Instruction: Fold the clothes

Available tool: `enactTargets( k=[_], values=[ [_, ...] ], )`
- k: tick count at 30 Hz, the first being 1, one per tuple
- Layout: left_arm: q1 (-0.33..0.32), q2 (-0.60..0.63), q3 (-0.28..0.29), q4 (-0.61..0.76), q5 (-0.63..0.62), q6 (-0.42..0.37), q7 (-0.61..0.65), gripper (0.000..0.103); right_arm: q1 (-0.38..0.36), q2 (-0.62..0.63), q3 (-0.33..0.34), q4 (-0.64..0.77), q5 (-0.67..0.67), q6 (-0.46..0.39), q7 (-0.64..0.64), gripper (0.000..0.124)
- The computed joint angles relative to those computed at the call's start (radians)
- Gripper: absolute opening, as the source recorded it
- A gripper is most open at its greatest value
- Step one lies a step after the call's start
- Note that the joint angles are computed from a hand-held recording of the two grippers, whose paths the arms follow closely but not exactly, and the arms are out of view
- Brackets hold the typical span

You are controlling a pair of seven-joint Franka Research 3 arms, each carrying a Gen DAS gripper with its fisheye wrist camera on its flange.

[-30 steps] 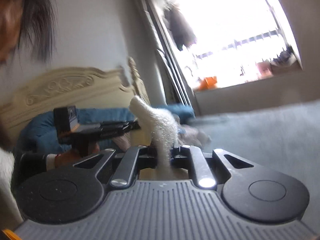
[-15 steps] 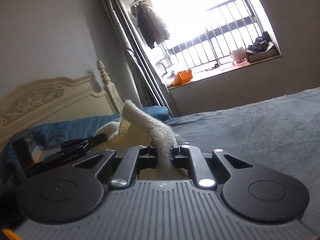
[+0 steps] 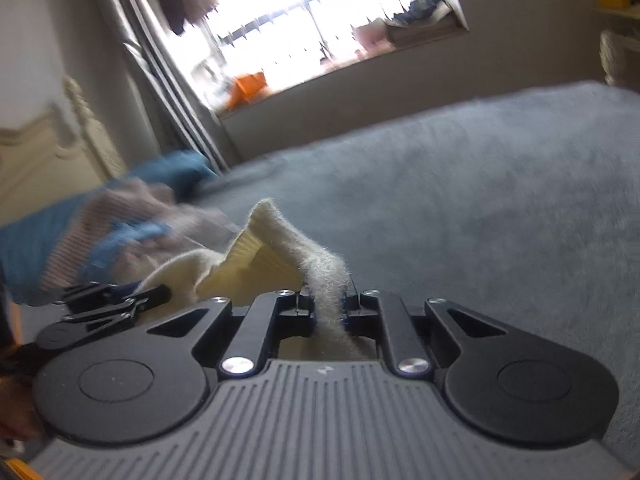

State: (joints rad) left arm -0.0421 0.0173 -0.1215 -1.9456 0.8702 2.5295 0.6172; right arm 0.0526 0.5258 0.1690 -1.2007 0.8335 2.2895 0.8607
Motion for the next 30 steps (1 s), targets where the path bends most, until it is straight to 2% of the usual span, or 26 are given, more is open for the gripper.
enactTargets(
  k=[1, 2, 3, 4, 5, 7, 9, 12, 15, 17, 21, 25, 27, 30],
  values=[
    [0.003, -0.003, 0.003, -0.017, -0.001, 0.000, 0.000, 0.058, 0.020, 0.038, -0.022, 0.030, -0.046, -0.016, 0.058, 0.013],
    [0.005, -0.015, 0.005, -0.038, 0.005, 0.010, -0.012, 0.064, 0.040, 0.066, -0.047, 0.051, -0.100, -0.033, 0.131, 0.015],
    [0.010, -0.036, 0.007, -0.056, -0.002, 0.023, -0.012, 0.075, 0.047, 0.085, -0.060, 0.060, -0.131, -0.043, 0.194, 0.021],
    [0.016, -0.057, 0.009, -0.075, -0.009, 0.036, -0.011, 0.080, 0.052, 0.105, -0.071, 0.071, -0.159, -0.053, 0.255, 0.026],
    [0.023, -0.078, 0.010, -0.092, -0.017, 0.049, -0.009, 0.085, 0.025, 0.107, -0.048, 0.056, -0.122, -0.054, 0.272, 0.030],
    [0.035, -0.138, 0.012, -0.140, -0.069, 0.062, 0.027, 0.087, -0.031, 0.106, -0.007, 0.027, -0.032, -0.061, 0.294, 0.037],
    [0.045, -0.196, 0.021, -0.170, -0.160, 0.064, 0.103, 0.088, -0.066, 0.099, 0.010, 0.007, 0.036, -0.072, 0.337, 0.051],
    [0.050, -0.324, 0.012, -0.227, -0.258, 0.001, 0.179, 0.090, -0.103, 0.080, 0.020, -0.037, 0.131, -0.084, 0.428, 0.057],
    [0.058, -0.455, 0.013, -0.292, -0.321, -0.058, 0.239, 0.093, -0.126, 0.013, 0.019, -0.155, 0.233, -0.037, 0.472, 0.068],
    [0.062, -0.539, 0.013, -0.335, -0.361, -0.104, 0.262, 0.093, -0.133, -0.018, 0.010, -0.207, 0.285, -0.020, 0.504, 0.068],
    [0.062, -0.699, 0.016, -0.429, -0.436, -0.184, 0.268, 0.093, -0.129, -0.086, -0.019, -0.281, 0.308, -0.024, 0.533, 0.069],
    [0.023, -0.867, 0.026, -0.546, -0.527, -0.271, 0.281, 0.093, -0.139, -0.173, -0.032, -0.346, 0.353, -0.134, 0.449, 0.069],
    [0.003, -0.956, 0.023, -0.600, -0.563, -0.333, 0.282, 0.093, -0.140, -0.212, -0.042, -0.366, 0.369, -0.234, 0.397, 0.069],
    [-0.031, -1.098, 0.019, -0.673, -0.624, -0.438, 0.260, 0.093, -0.123, -0.263, -0.066, -0.371, 0.321, -0.410, 0.328, 0.069]
  ],
)
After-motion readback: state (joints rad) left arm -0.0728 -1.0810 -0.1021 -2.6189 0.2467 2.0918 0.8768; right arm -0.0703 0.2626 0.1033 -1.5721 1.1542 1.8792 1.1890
